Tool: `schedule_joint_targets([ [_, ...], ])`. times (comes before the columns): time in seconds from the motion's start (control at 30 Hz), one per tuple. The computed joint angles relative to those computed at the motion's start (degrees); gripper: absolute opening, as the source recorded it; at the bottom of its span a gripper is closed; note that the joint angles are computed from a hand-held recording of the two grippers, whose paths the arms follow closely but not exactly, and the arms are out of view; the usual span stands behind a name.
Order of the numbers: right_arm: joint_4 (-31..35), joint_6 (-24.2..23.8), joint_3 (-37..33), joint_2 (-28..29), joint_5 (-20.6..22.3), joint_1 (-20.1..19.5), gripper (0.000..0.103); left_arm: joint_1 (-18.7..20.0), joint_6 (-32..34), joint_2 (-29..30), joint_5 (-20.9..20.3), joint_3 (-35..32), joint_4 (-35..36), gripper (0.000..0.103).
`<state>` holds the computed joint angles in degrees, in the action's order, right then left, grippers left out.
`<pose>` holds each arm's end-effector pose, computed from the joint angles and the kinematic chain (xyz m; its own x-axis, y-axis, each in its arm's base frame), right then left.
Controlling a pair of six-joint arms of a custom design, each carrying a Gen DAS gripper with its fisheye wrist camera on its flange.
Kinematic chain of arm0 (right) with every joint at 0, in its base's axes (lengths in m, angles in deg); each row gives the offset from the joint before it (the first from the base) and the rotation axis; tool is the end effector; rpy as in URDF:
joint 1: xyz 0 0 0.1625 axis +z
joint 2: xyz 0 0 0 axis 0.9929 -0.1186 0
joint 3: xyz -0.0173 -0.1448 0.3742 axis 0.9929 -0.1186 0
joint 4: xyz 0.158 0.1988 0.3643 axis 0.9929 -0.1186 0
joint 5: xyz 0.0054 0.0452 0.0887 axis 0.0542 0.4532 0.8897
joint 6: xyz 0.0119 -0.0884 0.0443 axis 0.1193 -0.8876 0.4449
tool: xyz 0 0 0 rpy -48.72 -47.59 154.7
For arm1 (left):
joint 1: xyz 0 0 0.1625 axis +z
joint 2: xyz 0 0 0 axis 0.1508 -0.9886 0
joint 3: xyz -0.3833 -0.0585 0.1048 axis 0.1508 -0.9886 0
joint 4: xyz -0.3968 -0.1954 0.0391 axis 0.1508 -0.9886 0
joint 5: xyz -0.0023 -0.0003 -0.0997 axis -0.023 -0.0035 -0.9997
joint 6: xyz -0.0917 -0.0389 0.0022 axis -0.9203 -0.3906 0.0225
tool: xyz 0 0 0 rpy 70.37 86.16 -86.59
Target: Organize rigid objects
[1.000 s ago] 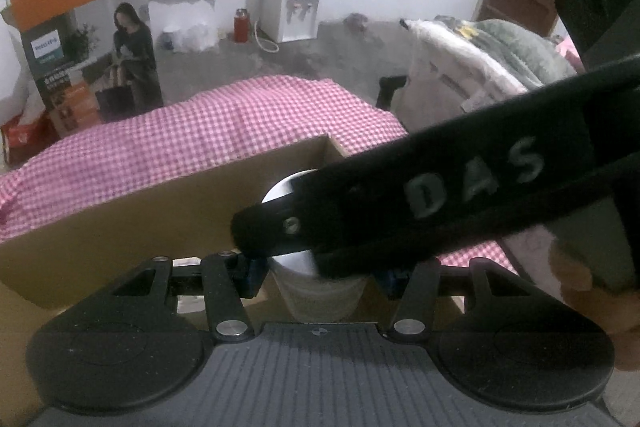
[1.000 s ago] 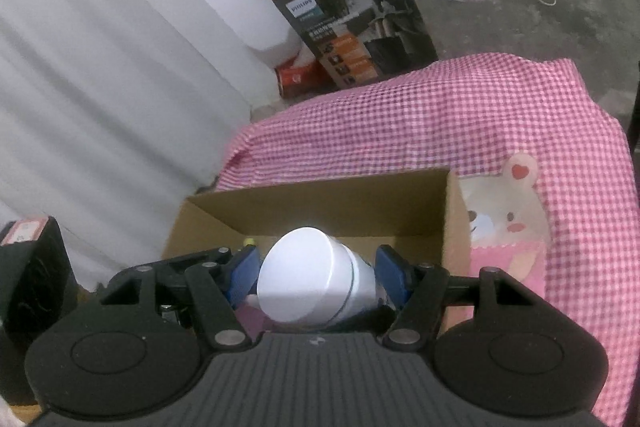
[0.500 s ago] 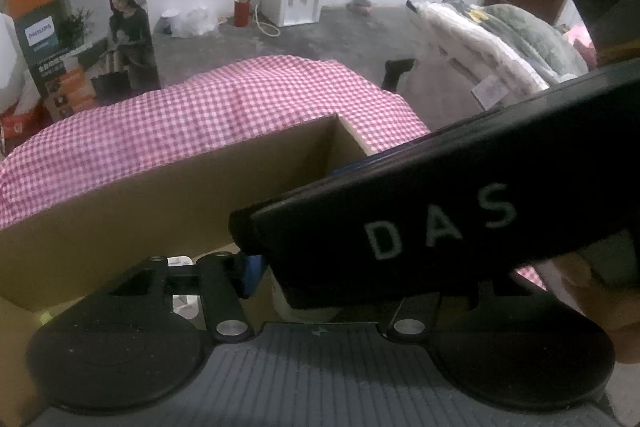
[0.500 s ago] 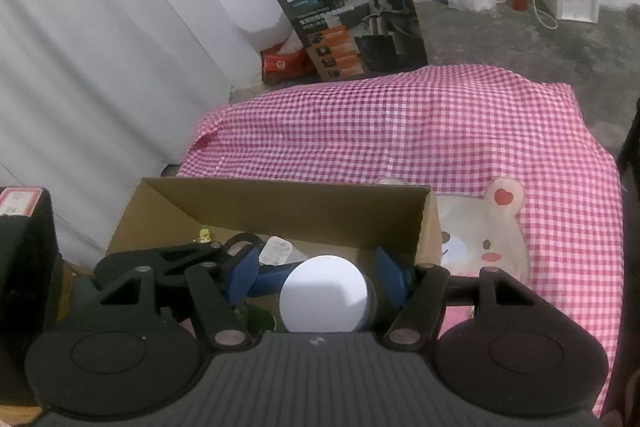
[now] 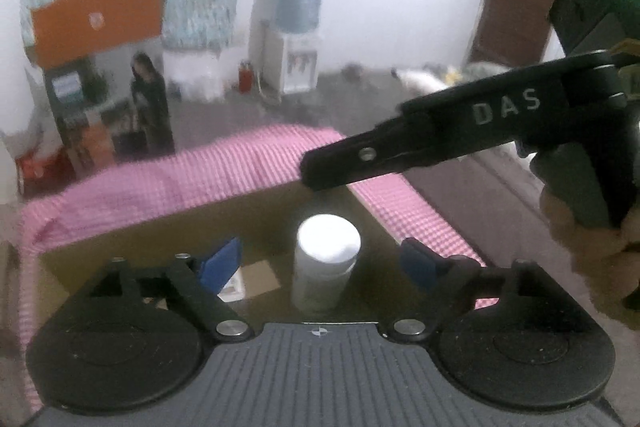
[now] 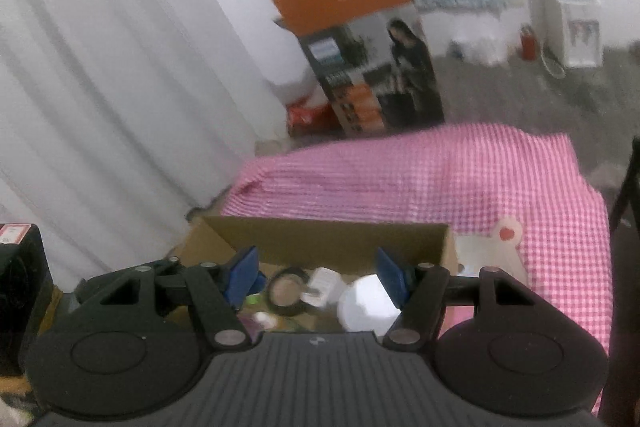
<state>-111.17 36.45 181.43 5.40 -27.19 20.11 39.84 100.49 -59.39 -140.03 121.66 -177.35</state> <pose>0.2186 -0.4521 0.1277 -0.9200 -0.2207 0.3240 -0.3811 0.6976 -0.6068 -0.1774 -0.4670 0.1584 -0.6296 0.6059 -0.4863 0.7747 0.5368 -0.3341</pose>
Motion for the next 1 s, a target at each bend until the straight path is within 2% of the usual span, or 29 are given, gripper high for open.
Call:
schedule_joint_targets([
  [0.07, -0.2, -0.3, 0.7, -0.5, 0.4, 1.5, 0.068, -0.7, 1.2, -2.8, 1.3, 2.7, -1.8, 0.090],
  [0.13, 0.6, -0.4, 0.8, -0.3, 0.6, 2.6, 0.067, -1.5, 2.3, -3.1, 4.1, 4.4, -3.8, 0.089],
  [0.2, 2.1, -0.1, 0.0, 0.7, 0.3, 3.5, 0.065, -2.0, 2.9, -2.5, 7.5, 5.4, -4.1, 0.085],
  [0.27, 3.8, 0.5, -1.1, 2.2, -0.3, 4.0, 0.061, -1.7, 2.3, -1.8, 8.7, 5.3, -2.4, 0.075],
  [0.43, 9.2, 2.9, -4.9, 6.6, -1.8, 3.8, 0.054, 0.2, 2.7, 0.5, 9.9, 4.2, -1.9, 0.057],
  [0.5, 10.9, 3.5, -6.0, 8.1, -2.4, 3.5, 0.048, 1.1, 2.1, 1.2, 9.4, 3.3, -0.8, 0.055],
  [0.57, 11.9, 3.6, -6.9, 9.4, -3.1, 3.2, 0.043, 1.9, 1.7, 1.5, 9.0, 2.4, 0.3, 0.044],
  [0.67, 13.4, 4.0, -8.7, 11.3, -4.0, 2.7, 0.037, 2.7, 0.9, 2.0, 8.9, 1.6, 1.2, 0.038],
  [0.73, 14.2, 4.1, -9.7, 12.2, -4.4, 2.5, 0.033, 3.4, 0.3, 2.2, 8.4, 1.1, 1.9, 0.031],
  [0.97, 15.9, 3.6, -11.5, 14.1, -4.6, 1.6, 0.021, 4.5, -1.6, 3.4, 8.3, -0.2, 3.0, 0.020],
  [1.0, 16.1, 3.5, -11.4, 14.1, -4.4, 1.5, 0.016, 4.6, -1.8, 3.4, 8.2, -0.2, 3.0, 0.019],
])
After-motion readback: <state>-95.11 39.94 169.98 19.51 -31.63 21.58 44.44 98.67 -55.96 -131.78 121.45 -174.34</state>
